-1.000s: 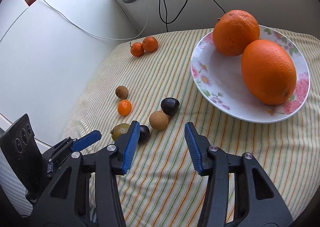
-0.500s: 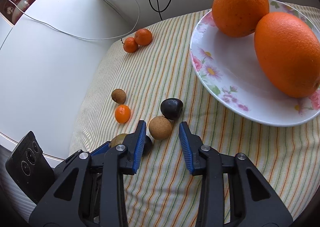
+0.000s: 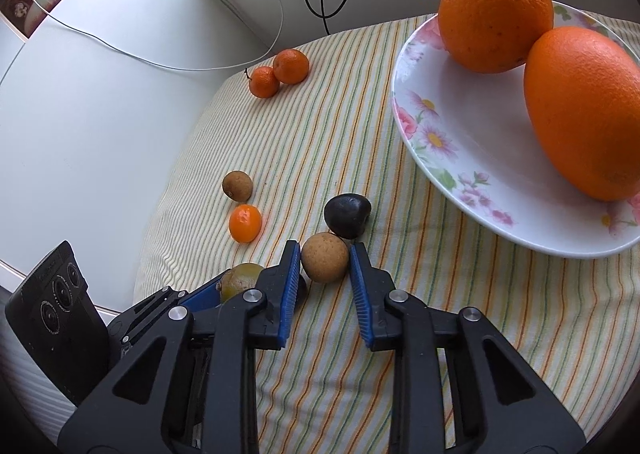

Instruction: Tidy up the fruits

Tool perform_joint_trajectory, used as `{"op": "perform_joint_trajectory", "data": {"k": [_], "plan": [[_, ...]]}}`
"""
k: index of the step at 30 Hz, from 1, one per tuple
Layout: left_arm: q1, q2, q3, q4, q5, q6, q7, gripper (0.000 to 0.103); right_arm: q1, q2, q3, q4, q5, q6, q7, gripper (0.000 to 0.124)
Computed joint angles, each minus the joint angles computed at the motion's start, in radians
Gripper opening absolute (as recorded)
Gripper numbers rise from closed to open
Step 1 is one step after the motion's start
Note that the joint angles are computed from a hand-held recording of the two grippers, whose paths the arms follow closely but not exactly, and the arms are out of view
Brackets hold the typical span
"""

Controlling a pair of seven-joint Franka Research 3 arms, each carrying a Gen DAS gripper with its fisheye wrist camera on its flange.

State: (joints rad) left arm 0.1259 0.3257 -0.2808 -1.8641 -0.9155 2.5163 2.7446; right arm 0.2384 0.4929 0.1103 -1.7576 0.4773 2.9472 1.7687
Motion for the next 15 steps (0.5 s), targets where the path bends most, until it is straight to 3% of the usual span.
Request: {"op": "perform_joint_trajectory", "data": {"k": [15], "plan": [[0.007,-0.005,0.003,-0.002,-0.041,-0.023,0.019,0.025,-0.01,-0.052,0.013,-0.074,0.021,0.046,-0.032,0.026]]}}
